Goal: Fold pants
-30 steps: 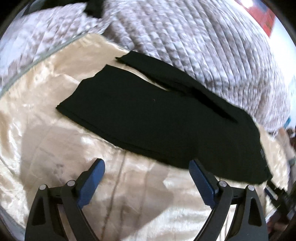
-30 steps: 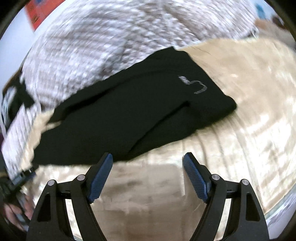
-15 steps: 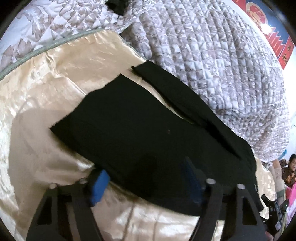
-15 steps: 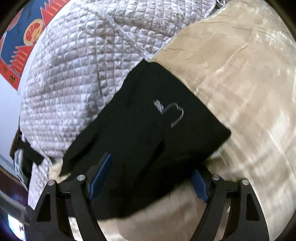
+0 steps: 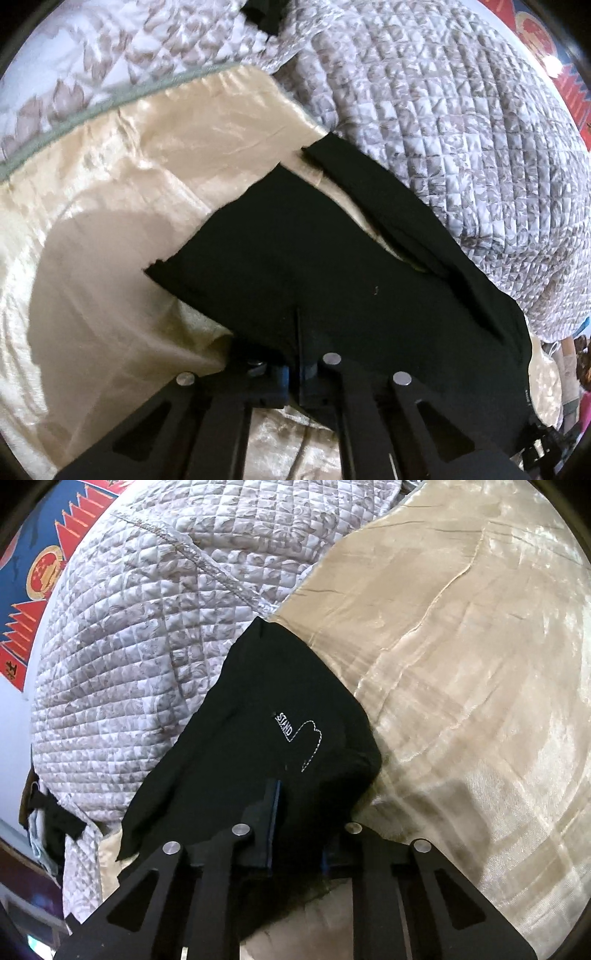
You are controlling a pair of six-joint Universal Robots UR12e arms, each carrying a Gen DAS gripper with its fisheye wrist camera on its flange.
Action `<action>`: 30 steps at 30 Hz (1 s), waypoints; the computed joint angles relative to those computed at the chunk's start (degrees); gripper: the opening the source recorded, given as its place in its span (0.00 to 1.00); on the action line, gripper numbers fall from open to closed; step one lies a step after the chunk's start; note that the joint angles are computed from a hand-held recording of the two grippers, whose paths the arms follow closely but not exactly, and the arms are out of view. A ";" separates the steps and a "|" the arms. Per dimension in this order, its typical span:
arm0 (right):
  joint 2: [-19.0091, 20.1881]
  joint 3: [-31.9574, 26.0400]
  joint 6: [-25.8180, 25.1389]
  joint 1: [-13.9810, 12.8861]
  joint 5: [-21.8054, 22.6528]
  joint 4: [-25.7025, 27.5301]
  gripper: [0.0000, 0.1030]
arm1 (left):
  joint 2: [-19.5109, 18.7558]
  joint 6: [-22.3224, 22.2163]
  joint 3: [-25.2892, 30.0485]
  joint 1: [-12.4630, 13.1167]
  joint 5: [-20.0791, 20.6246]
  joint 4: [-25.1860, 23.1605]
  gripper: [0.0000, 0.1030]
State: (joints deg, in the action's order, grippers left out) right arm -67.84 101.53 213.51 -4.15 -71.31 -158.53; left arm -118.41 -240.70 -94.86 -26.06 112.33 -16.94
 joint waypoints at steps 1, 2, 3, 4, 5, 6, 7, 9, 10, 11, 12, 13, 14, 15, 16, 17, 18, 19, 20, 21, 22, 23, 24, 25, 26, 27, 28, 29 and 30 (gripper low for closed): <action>-0.12 0.06 0.08 -0.10 0.44 -0.30 0.13 | 0.24 0.28 -0.10 -0.14 0.32 0.39 0.04; -0.24 0.03 0.15 -0.17 0.94 -0.44 0.12 | 0.59 0.47 -0.31 -0.27 0.51 0.88 0.04; -0.49 0.11 0.26 -0.34 1.66 -0.70 0.11 | 1.04 0.77 -0.53 -0.47 0.89 1.18 0.04; -0.73 0.16 0.48 -0.47 2.25 -0.84 0.11 | 1.54 1.17 -0.80 -0.72 1.36 1.41 0.04; -1.11 0.23 0.65 -0.64 3.05 -0.77 0.11 | 2.19 1.48 -1.16 -1.01 1.83 1.23 0.04; -1.45 0.26 0.76 -0.78 3.71 -0.57 0.11 | 2.80 1.71 -1.52 -1.26 2.07 0.86 0.04; -2.07 0.44 0.64 -1.00 4.44 0.11 0.11 | 3.51 1.88 -2.11 -1.55 2.38 0.74 0.04; -3.15 0.75 -0.13 -1.18 5.02 1.55 0.11 | 4.90 2.46 -3.84 -2.33 3.11 1.94 0.03; -3.90 1.11 -0.79 -1.36 5.29 2.49 0.11 | 5.59 2.40 -4.82 -2.77 3.40 2.44 0.04; -4.47 1.39 -1.15 -1.49 5.58 3.25 0.11 | 6.12 2.05 -5.66 -3.15 3.73 2.65 0.04; -5.19 1.90 -1.67 -1.67 5.85 4.00 0.11 | 6.65 1.73 -6.54 -3.59 3.96 2.52 0.04; -6.23 2.69 -2.57 -1.85 5.67 5.08 0.11 | 6.91 1.68 -7.13 -3.97 4.07 2.08 0.04; -7.04 3.37 -3.31 -1.98 5.42 6.00 0.10 | 7.07 1.53 -7.55 -4.18 3.85 1.50 0.04; -7.85 4.15 -3.95 -2.16 5.09 6.98 0.10 | 7.13 1.04 -7.93 -4.26 3.15 0.56 0.04; -8.49 4.80 -4.57 -2.29 4.35 8.25 0.11 | 7.12 0.54 -8.13 -4.20 2.19 -0.62 0.04; -8.86 5.27 -4.89 -2.43 3.62 9.33 0.10 | 7.06 -0.27 -8.12 -4.08 1.35 -2.22 0.04; -9.07 5.70 -4.66 -2.63 2.91 10.69 0.11 | 7.02 -0.51 -8.03 -4.06 1.06 -3.11 0.04; -9.14 6.11 -3.80 -2.92 3.05 11.79 0.11 | 7.10 -0.62 -8.03 -4.14 1.23 -3.51 0.04; -9.26 6.39 -3.44 -3.11 3.38 12.26 0.11 | 7.23 -0.44 -8.16 -4.35 1.68 -3.18 0.04; -9.43 6.60 -3.40 -3.04 3.15 12.07 0.11 | 7.34 -0.21 -8.22 -4.62 2.44 -2.82 0.04; -9.67 6.69 -3.92 -2.85 2.59 11.70 0.11 | 7.44 0.08 -8.28 -4.90 3.24 -2.49 0.04; -9.89 6.73 -4.50 -2.69 2.09 11.53 0.11 | 7.57 -0.03 -8.31 -5.17 3.95 -2.55 0.04; -10.11 6.84 -4.74 -2.64 1.87 11.36 0.11 | 7.62 -0.04 -8.44 -5.27 3.86 -2.17 0.04; -10.27 7.02 -4.46 -2.70 1.91 11.20 0.11 | 7.62 0.23 -8.58 -5.26 3.39 -1.88 0.04; -10.41 7.22 -4.39 -2.80 1.91 11.12 0.11 | 7.57 0.71 -8.70 -5.08 2.22 -1.88 0.04; -10.45 7.25 -4.82 -2.81 1.75 11.36 0.11 | 7.61 -0.24 -8.41 -4.86 1.53 -3.96 0.04; -10.34 7.12 -5.35 -2.86 1.81 12.20 0.13 | 7.85 -1.25 -8.47 -4.72 1.05 -5.18 0.06; -10.29 6.90 -5.72 -2.96 1.97 13.77 0.14 | 8.23 -1.95 -8.75 -4.93 1.77 -5.62 0.09; -10.37 6.64 -5.28 -2.98 1.38 15.52 0.17 | 8.56 -2.76 -8.72 -5.25 3.17 -6.76 0.10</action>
State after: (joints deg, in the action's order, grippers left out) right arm -78.21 108.17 208.23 -7.13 -69.92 -143.01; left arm -109.85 -243.46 -103.57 -31.31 115.50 -23.70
